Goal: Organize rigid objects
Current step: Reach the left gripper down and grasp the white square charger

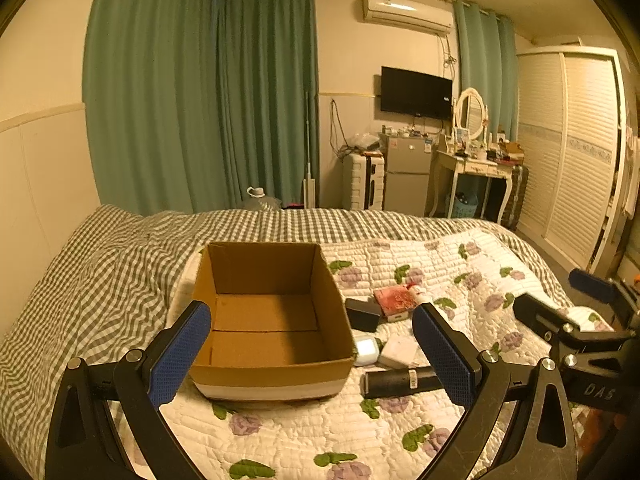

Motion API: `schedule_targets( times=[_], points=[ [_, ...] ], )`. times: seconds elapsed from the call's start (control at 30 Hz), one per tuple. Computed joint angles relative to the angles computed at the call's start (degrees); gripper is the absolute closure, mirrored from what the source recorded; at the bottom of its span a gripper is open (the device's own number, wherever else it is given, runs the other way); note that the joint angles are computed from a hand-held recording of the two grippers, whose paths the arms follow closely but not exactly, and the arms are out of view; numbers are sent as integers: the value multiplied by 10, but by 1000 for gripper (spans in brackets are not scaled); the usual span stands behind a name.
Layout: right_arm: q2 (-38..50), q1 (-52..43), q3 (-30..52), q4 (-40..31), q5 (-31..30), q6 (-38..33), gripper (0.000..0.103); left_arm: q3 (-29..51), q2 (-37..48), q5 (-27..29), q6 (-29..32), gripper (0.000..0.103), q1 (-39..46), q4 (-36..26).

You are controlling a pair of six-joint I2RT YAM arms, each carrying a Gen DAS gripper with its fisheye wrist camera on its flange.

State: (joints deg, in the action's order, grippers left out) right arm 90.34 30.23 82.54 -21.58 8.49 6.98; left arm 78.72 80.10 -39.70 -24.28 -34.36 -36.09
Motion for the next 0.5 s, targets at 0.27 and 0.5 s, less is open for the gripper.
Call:
schedule_targets(
  times=[0.27, 0.5],
  points=[
    [18, -61, -5, -14, -20, -35, 0, 35, 107, 45, -29, 1, -14, -11],
    [99, -128, 71, -74, -72, -82, 0, 127, 255, 117, -4, 2, -19, -13]
  ],
)
